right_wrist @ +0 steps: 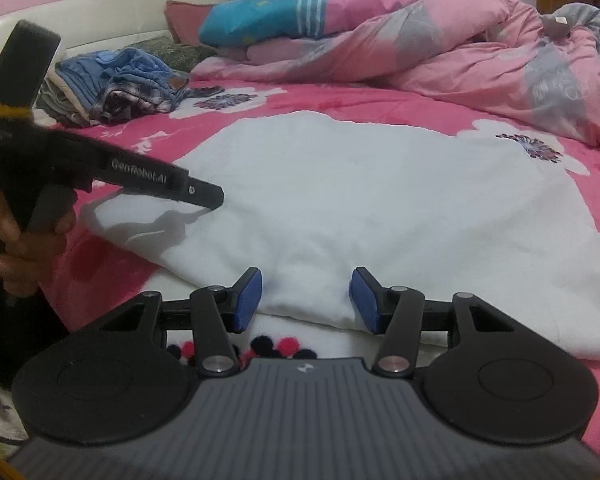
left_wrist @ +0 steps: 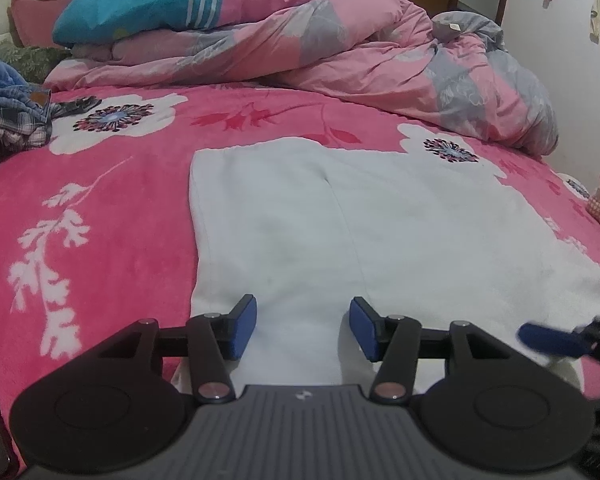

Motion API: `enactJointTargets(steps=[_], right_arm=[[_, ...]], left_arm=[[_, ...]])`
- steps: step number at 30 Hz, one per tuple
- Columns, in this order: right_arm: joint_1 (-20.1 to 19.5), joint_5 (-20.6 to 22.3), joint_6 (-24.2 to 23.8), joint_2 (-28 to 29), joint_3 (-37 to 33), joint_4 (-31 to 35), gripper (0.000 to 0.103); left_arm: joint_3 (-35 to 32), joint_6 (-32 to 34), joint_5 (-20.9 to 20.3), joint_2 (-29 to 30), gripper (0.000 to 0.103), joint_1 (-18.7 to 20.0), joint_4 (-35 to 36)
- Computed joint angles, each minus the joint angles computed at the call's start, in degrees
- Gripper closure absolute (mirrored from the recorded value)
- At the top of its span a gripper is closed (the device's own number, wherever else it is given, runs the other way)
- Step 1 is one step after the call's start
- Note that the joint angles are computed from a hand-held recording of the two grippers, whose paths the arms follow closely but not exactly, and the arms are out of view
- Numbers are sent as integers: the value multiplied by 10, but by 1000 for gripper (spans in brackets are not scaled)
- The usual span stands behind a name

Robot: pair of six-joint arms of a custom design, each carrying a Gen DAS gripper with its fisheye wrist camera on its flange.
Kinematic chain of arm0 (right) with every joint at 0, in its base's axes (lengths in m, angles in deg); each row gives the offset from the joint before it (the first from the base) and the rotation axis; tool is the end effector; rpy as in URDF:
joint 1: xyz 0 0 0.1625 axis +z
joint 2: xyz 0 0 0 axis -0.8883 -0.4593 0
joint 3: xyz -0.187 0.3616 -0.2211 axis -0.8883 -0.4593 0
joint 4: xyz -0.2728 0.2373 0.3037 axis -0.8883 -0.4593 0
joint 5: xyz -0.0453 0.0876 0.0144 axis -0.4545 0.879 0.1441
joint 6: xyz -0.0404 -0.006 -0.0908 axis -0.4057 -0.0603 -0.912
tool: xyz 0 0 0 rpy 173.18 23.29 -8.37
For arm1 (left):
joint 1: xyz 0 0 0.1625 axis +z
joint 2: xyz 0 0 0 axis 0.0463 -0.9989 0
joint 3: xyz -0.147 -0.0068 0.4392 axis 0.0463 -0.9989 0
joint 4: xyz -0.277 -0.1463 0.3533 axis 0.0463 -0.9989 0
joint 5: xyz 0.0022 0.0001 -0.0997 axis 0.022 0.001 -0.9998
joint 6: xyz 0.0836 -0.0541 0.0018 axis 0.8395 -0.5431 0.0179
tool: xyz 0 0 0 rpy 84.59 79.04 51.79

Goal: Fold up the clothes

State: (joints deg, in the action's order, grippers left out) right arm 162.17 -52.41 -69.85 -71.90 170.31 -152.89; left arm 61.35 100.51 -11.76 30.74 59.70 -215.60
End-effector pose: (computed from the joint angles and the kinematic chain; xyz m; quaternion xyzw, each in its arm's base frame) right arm 0.2005 -0.6868 0.1529 0.1816 -0.8161 0.4462 0.3192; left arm -0.2299 -0.8128 0.1447 0.3326 0.8811 -0.2833 0.1811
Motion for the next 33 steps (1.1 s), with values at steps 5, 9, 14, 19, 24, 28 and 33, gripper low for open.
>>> enactJointTargets(steps=[5,9,14,19,24,28,33], right_arm=[[5,-29,-29,-8,7,-65,55],[-8,-64,8,-20,21,-86,54],[-19,-65,19,-18,30,-94,54],[-17,-75,3,-27,31,-133,54],[-32,-101,20,-38,34,-153,53],[-51,-81,73,-46,54,-148,51],[-53,-68,73,-44,55,-150,40]], left_arm=[[-1,3,0,0,47,0,1],[-2,8,4,2,45,-2,1],[-5,13,12,3,45,-4,6],[-1,21,29,1,43,-10,-4],[9,26,41,-4,42,-14,-19],[16,28,47,-8,42,-17,-21],[26,40,45,-13,41,-22,-36]])
